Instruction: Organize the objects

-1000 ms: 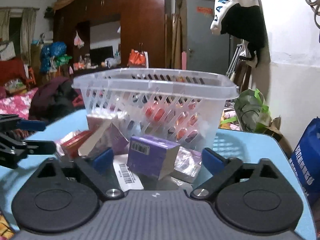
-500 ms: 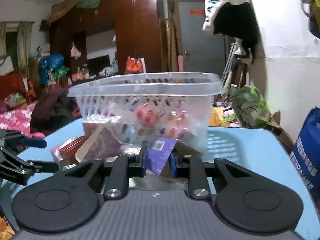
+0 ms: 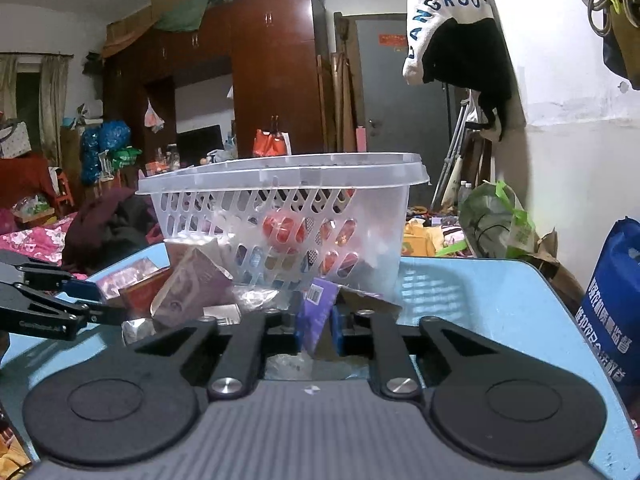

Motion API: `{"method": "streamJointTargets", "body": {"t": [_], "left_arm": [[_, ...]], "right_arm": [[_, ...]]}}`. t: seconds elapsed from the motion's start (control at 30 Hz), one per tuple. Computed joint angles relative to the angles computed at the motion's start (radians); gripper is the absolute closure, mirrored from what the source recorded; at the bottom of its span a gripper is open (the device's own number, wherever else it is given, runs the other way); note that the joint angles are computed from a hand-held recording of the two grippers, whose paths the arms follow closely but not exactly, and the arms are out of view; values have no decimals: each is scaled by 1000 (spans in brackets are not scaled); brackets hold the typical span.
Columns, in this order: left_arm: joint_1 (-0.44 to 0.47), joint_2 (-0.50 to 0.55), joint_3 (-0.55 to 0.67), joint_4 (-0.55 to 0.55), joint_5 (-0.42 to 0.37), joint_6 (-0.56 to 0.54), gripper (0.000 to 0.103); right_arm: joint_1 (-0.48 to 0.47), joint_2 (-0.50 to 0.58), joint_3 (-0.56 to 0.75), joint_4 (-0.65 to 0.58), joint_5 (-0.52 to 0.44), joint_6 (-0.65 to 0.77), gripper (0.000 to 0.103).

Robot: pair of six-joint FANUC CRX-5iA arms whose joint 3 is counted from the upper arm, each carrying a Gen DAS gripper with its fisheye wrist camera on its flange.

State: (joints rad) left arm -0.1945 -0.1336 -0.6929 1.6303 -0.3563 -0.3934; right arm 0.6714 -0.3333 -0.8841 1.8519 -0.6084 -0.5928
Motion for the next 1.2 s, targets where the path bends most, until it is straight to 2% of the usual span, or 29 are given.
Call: {"method": "streamJointTargets", "body": {"t": [0.1, 0.17, 0.23, 0.3, 0.43, 0.53, 0.73, 0.83, 0.87, 0.9, 0.97, 1.07, 1.2], "left_arm": [[5, -1, -17, 151, -66, -80, 58], [20, 0, -27, 213, -123, -103, 58], [39, 10, -28, 230, -172, -101, 58], [64, 24, -17, 190, -209, -59, 58], [65, 30, -16, 196, -220, -59, 58], [44, 22, -27, 259, -214, -116, 57], [45, 23, -32, 307, -234, -147, 57], [22, 10, -43, 377, -217, -194, 58], [31, 3, -44, 346, -224, -163, 58], [70, 4, -35, 263, -284, -109, 57], [97, 1, -12, 213, -362, -76, 57], [68, 12, 76, 186, -350, -35, 57], [37, 111, 269, 26, -312, 167, 57]], "right_arm": [[-39, -13, -13, 74, 31, -63, 97], [-50, -16, -20, 116, 31, -91, 98], [-45, -12, -21, 133, 13, -91, 99], [-34, -7, -20, 129, -3, -81, 99], [-38, -7, -26, 169, -24, -115, 99], [-35, -5, -32, 200, -52, -132, 99], [-20, 6, -34, 227, -99, -152, 99], [-13, -1, -35, 231, -107, -162, 99], [-5, -7, -36, 231, -116, -166, 99], [2, -14, -36, 234, -123, -171, 99], [23, -20, -19, 225, -142, -146, 99], [36, 0, 48, 205, -153, -65, 99], [-34, 69, 211, 162, -42, 68, 99]]}}
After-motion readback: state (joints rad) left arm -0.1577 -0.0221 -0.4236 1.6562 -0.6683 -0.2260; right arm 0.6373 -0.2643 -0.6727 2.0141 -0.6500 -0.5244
